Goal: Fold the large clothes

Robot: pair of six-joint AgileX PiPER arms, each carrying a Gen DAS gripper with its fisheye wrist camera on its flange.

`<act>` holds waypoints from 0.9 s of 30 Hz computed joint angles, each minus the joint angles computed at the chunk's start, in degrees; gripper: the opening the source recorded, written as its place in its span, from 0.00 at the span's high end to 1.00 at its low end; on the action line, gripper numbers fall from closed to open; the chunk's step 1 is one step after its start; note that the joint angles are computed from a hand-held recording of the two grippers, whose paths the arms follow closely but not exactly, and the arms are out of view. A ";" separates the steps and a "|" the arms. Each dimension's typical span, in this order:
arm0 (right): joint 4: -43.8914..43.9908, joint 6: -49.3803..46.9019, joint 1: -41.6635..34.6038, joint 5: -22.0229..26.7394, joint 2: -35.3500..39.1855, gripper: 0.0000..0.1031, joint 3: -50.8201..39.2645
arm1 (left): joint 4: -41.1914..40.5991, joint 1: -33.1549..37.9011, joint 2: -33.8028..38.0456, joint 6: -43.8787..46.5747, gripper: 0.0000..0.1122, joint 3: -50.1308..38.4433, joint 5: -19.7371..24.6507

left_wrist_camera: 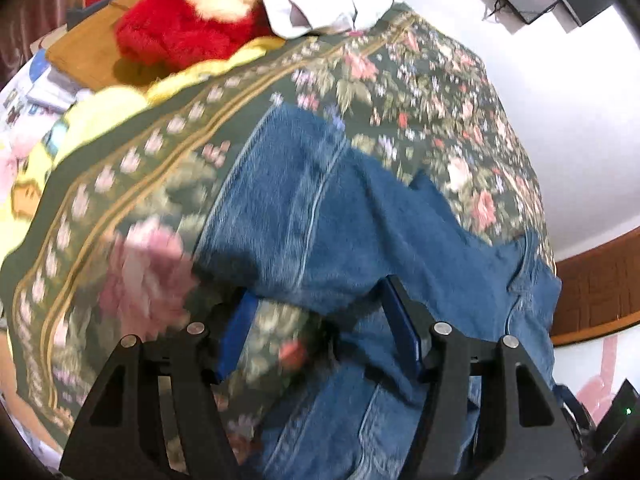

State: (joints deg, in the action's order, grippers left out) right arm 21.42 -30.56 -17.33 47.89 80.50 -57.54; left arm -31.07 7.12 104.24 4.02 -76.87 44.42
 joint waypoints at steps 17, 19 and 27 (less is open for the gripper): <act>5.73 -7.57 -11.43 2.45 -1.07 0.00 0.11 | 43.76 -23.50 -1.18 -23.22 0.84 -18.98 -3.52; 7.30 -9.19 -13.60 3.53 -1.38 0.00 -0.01 | 42.25 -27.11 -2.41 -20.38 0.84 -21.92 -2.84; 14.00 -19.04 -25.79 10.08 -4.62 0.00 -0.05 | 34.72 -41.34 4.26 -13.06 0.84 -36.86 3.87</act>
State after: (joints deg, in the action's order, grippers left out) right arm 35.42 -49.60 -43.12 57.97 75.88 -57.60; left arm 3.65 -34.22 108.50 -9.05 -113.73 48.29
